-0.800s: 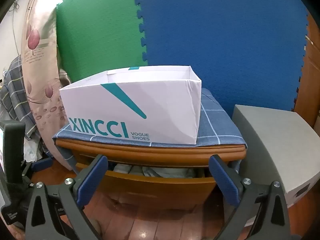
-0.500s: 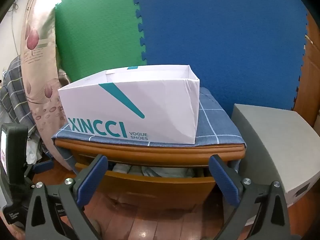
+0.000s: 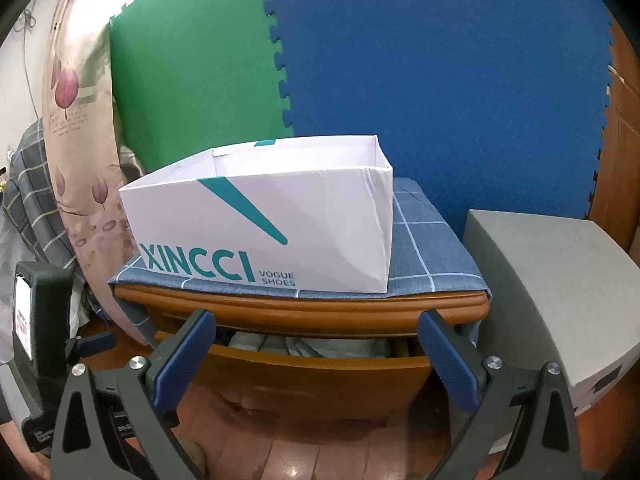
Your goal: Take underwear out of drawer
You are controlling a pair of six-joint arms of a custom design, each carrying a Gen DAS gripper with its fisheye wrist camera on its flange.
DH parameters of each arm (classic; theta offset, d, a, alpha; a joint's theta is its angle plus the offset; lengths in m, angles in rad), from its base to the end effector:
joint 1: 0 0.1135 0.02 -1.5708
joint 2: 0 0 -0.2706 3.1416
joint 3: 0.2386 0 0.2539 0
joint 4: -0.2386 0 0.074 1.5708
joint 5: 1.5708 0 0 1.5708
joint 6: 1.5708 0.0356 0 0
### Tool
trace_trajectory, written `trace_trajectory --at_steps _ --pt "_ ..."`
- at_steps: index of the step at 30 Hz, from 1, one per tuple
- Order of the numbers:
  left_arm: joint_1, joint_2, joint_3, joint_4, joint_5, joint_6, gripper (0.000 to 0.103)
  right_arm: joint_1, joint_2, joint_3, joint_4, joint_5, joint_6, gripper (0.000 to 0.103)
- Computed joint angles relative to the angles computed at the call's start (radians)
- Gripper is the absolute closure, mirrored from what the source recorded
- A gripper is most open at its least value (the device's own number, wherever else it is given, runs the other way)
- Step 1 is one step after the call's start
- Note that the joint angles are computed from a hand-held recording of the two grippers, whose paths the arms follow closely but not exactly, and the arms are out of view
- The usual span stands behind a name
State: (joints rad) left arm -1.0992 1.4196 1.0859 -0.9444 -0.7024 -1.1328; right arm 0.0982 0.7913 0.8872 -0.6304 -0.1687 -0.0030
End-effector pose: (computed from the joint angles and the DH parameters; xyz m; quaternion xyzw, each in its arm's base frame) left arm 0.1391 -0.2222 0.2600 -0.0658 0.9280 0.0265 0.3659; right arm 0.1621 0.0220 0.3337 -0.0854 0.8624 0.0966 0.4895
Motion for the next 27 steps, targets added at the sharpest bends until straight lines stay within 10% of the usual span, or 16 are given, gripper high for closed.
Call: trace_trajectory --at_steps 27 --pt "0.053 0.030 0.004 0.035 0.058 -0.012 0.001 -0.074 0.018 0.100 0.015 -0.078 -0.128 0.000"
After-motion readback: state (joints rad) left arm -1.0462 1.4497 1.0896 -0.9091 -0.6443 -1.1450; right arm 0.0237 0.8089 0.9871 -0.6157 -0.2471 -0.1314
